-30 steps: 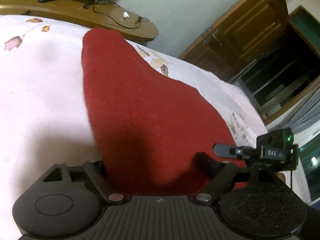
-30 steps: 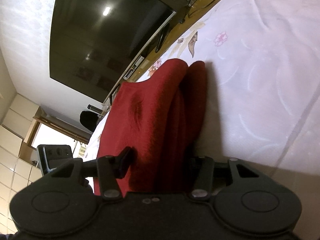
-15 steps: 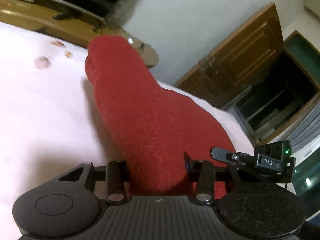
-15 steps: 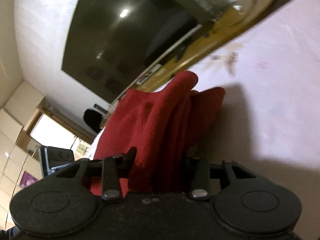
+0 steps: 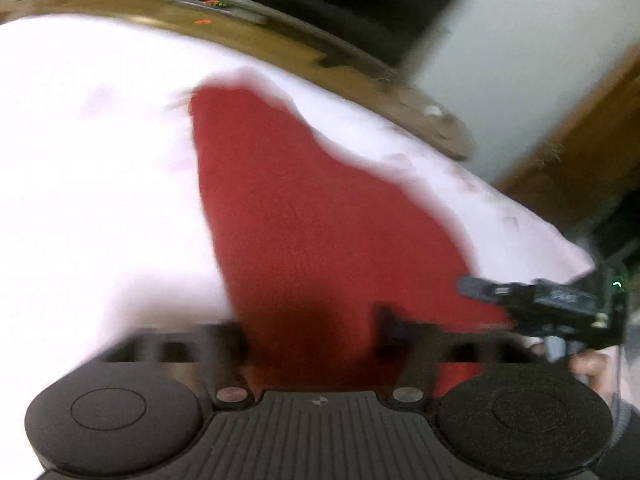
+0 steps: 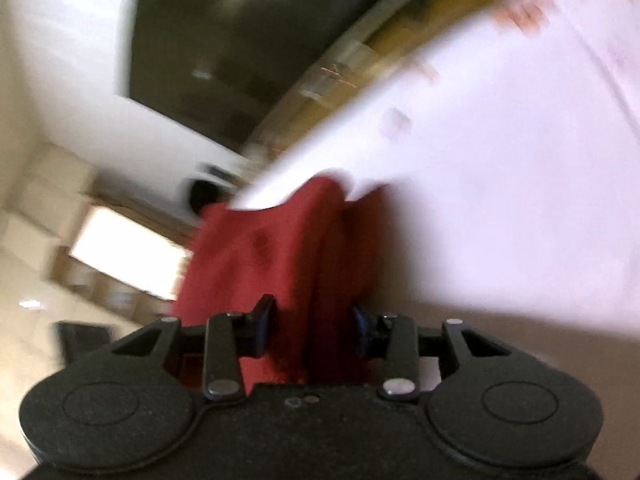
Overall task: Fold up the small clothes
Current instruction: 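Open both grippers and withdraw them from the folded sweater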
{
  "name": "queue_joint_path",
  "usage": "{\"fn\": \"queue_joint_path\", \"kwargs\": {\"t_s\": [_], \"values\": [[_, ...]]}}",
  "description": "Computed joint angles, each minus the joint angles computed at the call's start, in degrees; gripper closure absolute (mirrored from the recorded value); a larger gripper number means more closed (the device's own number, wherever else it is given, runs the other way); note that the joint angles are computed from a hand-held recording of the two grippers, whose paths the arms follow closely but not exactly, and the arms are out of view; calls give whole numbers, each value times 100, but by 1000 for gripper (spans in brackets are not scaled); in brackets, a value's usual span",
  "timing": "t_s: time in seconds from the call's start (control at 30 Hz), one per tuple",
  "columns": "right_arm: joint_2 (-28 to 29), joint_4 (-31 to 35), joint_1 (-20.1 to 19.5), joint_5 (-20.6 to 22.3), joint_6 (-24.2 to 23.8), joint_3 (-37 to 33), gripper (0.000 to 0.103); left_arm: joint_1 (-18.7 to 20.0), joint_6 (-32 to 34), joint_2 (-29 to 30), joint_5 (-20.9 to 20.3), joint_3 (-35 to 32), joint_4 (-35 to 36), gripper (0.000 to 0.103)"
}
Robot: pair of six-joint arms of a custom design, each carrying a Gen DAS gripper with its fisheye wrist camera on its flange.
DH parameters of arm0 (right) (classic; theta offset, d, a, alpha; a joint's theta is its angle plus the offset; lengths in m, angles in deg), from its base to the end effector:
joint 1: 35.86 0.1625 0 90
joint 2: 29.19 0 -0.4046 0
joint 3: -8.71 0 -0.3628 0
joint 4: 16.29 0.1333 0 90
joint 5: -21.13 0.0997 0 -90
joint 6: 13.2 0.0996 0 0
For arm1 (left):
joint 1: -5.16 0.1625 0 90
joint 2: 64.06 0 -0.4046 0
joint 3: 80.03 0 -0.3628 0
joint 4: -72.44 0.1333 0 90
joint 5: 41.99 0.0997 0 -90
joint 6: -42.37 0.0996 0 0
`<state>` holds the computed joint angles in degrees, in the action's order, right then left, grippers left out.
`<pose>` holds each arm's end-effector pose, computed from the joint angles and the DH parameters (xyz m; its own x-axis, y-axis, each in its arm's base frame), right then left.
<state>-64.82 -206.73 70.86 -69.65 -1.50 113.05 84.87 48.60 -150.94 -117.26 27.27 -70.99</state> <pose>0.2983 -0.5345 0.0279 -0.9894 -0.1098 -0.0953 -0.0450 0.8546 -0.5173 0.0671 -0.5184 0.4135 -0.9543 0.1258 -0.2711 0.2549 0.8163 -0.5184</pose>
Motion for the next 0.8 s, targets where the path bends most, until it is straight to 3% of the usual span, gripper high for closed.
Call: {"fn": "queue_joint_path", "kwargs": {"t_s": [0.07,0.1,0.17,0.23,0.3,0.4,0.47,0.5,0.53,0.57,0.6,0.7,0.8], "values": [[181,-471,42,-258,94,54,65,182,-36,-238,-254,232,-390,21],[150,-566,21,-198,-1,136,64,129,45,-345,-117,359,-529,21],[25,-582,222,-701,-327,218,57,-70,318,-582,246,642,-848,21],[-40,-903,548,-1360,-741,319,61,-327,613,-821,527,983,-1202,21],[-113,-1178,778,-1509,-1106,364,61,-782,658,-878,1064,1377,-1610,21],[-33,-839,1125,-1609,-1737,102,61,-840,641,-674,1539,1448,-1793,21],[137,-368,1329,-1922,-2242,-153,62,-830,402,-577,1617,1515,-1875,9],[290,144,1433,-2331,-2251,-431,63,-757,276,-521,1588,1489,-1895,2],[517,477,1453,-2855,-2220,-650,64,-685,237,-517,1486,1470,-1873,2],[590,570,1486,-3139,-2219,-722,47,-676,279,-521,1480,1506,-1948,2],[651,565,1513,-3367,-2150,-771,42,-708,320,-562,1537,1538,-1933,2],[412,796,1504,-3290,-1430,-648,44,-910,393,-798,1816,1723,-1812,2],[134,388,1754,-3449,-1573,-163,42,-1149,233,-1225,2010,2133,-1717,2]]}}
